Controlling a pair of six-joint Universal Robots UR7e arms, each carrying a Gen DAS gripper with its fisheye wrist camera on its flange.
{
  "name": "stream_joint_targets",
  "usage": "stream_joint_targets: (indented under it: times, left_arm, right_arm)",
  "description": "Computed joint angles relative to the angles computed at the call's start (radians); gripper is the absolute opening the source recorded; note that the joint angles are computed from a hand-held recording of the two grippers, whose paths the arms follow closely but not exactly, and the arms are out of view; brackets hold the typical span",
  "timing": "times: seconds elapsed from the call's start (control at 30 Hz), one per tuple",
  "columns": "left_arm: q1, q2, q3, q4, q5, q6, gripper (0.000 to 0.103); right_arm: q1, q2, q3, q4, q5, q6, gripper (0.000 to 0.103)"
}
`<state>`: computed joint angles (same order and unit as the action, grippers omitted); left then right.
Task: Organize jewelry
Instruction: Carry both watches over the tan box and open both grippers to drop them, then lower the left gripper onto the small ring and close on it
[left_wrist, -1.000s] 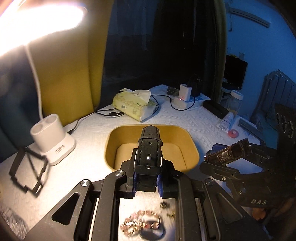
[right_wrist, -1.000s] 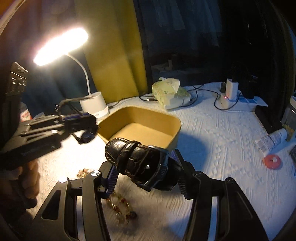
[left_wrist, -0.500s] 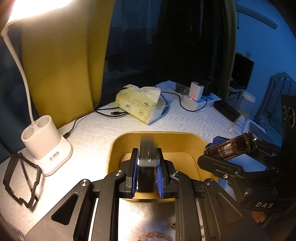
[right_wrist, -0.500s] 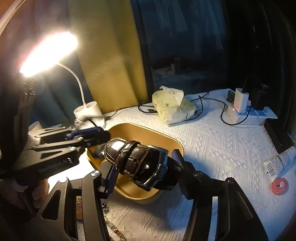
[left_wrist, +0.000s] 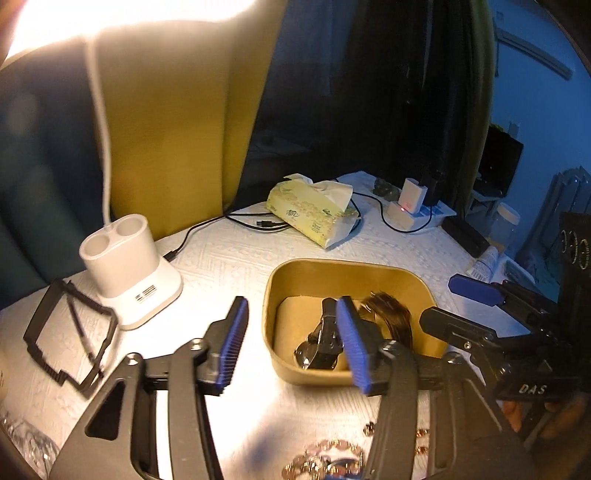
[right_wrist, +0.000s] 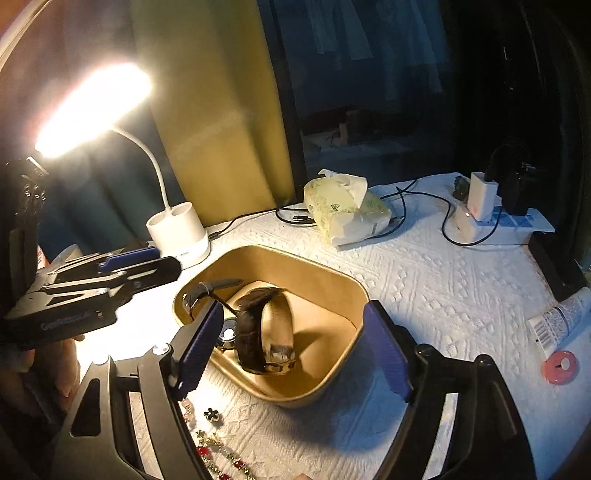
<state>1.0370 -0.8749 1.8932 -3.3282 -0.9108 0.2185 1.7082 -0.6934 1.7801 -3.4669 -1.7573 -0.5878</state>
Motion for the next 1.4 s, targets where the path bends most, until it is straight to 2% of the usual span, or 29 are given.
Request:
stream_joint_targets:
  times: [0.07,0.17,0.73,0.97,1.27,1.3,1.4]
  left_arm:
    - [-0.003,-0.020,0.024,-0.003,-0.001,-0.014,0.061]
    - [-0.013,-0.044,0.057,-0.010,0.011,-0.026,0.062]
    - [-0.082,-0.160,0.282,-0.064,0.048,-0.100,0.063]
    - [-0.097,-0.187,0.363,-0.004,0.064,-0.197,0.063]
    - [-0.122,-0.199,0.431,0.079,0.092,-0.239,0.062]
    - [-0.123,-0.198,0.433,0.094,0.094,-0.243,0.062]
    - [-0.122,-0.194,0.431,0.148,0.091,-0.267,0.047]
  right_arm:
    - [0.003,-0.008,0.017,-0.007,-0.008,0.004,0.079]
    - [0.009,-0.019,0.048,-0.030,-0.023,0.008,0.079]
    - [0.023,-0.087,0.238,-0.163,-0.097,0.051,0.079]
    - [0.024,-0.105,0.301,-0.204,-0.104,0.061,0.079]
    - [0.007,-0.118,0.362,-0.252,-0.092,0.074,0.079]
    - [0.004,-0.118,0.366,-0.255,-0.091,0.075,0.079]
    - [-0.007,-0.123,0.381,-0.262,-0.086,0.078,0.079]
